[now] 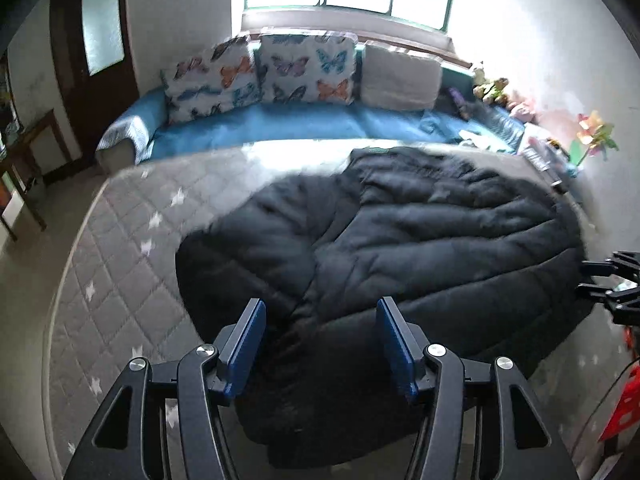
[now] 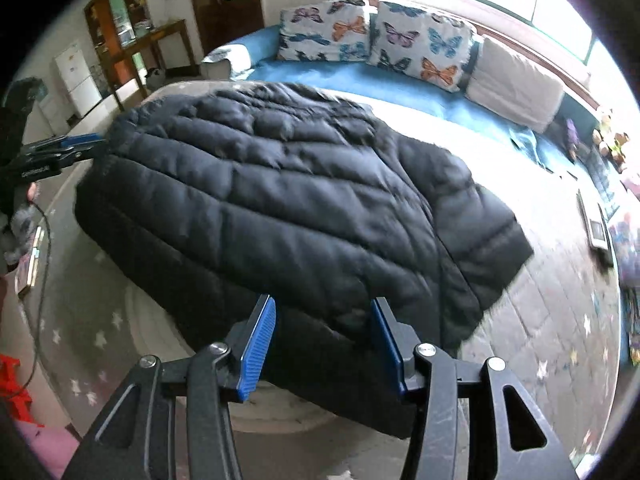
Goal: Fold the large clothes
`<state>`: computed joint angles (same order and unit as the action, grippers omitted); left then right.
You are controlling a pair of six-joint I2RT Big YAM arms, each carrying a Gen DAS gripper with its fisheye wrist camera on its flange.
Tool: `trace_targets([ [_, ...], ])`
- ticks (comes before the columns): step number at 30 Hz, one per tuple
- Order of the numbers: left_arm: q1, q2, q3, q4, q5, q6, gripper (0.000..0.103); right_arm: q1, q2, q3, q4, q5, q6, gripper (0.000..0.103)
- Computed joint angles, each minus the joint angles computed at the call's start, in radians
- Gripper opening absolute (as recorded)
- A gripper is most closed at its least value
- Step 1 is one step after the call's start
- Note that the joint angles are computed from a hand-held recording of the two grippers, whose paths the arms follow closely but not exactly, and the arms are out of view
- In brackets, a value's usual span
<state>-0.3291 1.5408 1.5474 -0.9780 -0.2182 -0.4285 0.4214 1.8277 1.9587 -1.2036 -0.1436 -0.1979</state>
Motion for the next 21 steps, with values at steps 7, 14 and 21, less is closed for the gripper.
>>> trace_targets([
  [7,0.034,-0.004,-0.055,0.059,0.073,-0.049,0.063,-0.009,0.031,0.017,0.014,-0.029,0.02,0.054],
  [14,0.058,-0.057,-0.044,0.084,0.056,-0.056,0.063,-0.028,0.047,0.123,0.035,-0.04,0.074,0.054],
  [21,0.115,0.011,0.013,0.034,0.073,-0.066,0.061,-0.041,0.198,0.304,-0.012,-0.021,0.132,0.054],
])
